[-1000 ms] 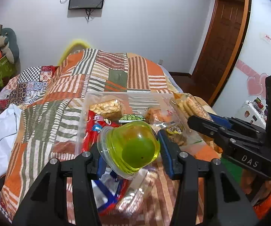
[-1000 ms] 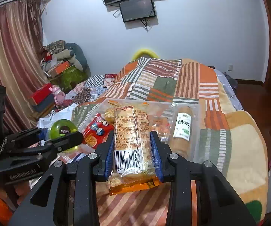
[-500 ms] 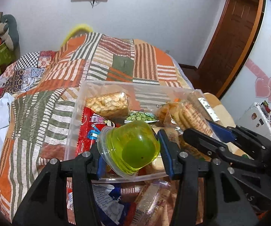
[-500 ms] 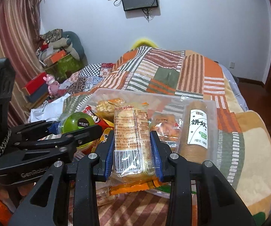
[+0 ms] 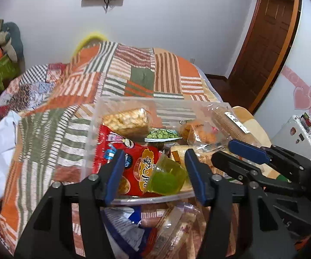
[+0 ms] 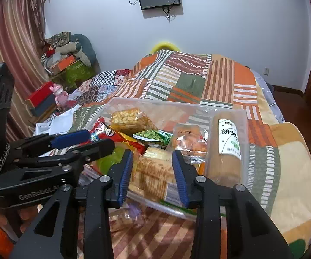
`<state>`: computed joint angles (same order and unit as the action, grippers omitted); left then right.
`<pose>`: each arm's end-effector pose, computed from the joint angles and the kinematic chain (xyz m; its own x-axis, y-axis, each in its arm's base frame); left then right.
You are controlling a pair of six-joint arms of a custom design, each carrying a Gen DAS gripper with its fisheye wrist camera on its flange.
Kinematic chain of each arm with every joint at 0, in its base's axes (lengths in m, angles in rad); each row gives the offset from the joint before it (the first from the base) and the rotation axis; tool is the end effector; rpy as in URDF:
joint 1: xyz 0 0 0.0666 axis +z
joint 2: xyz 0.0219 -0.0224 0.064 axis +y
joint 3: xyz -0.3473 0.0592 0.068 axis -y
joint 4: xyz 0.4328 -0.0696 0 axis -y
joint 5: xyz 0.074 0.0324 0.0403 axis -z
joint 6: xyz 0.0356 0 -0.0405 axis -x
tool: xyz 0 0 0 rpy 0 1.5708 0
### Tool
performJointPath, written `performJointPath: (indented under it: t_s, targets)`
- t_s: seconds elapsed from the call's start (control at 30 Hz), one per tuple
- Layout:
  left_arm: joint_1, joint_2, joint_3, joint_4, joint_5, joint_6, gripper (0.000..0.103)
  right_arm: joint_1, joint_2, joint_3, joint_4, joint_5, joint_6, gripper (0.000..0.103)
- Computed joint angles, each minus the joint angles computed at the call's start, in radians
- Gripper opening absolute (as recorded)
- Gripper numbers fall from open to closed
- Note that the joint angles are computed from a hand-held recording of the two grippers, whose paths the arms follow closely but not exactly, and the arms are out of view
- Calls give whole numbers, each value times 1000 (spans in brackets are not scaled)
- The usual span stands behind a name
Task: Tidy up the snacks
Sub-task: 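Lower the jelly cup and wafer pack into the clear box and open both tools, then grasp the blue-white chip bag with left tool while right tool grasps the striped cookie roll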
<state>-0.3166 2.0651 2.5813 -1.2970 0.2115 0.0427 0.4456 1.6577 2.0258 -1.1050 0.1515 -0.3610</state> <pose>0.6628 -0.2254 0.5410 -0.6873 0.1813 -0.7034 0.4172 0.8912 -0.1779 0.5478 0.2553 0.5529 -0.6822 0.0611 -0.7286 -0.0901 0.9819 0.1667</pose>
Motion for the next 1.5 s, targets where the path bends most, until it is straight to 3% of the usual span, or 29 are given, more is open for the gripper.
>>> performJointPath:
  t_s: [0.47,0.73,0.97,1.03,1.17,1.3,1.5]
  targets:
    - [39,-280,-381,159,-52,-61,76,56,-58,-49,-16,31,7,55]
    - [82,-394,-560,193,-76,-91,81,88,-9,-41,-63,-43,-31,57]
    - [118,-415,-616,189,-64,-87,81,104,112,56,-148,-57,-26,58]
    - [124,-413,-618,188,-57,-87,81,113,131,76,-150,-15,-12,70]
    - [125,-398,-607,189,-44,-89,81,131,151,99,-168,45,21,77]
    - [114,-378,-589,185,-25,-90,81,138,123,61,-171,71,72,77]
    - [82,-325,-539,154,-7,-105,81,119,36,-46,-182,60,66,77]
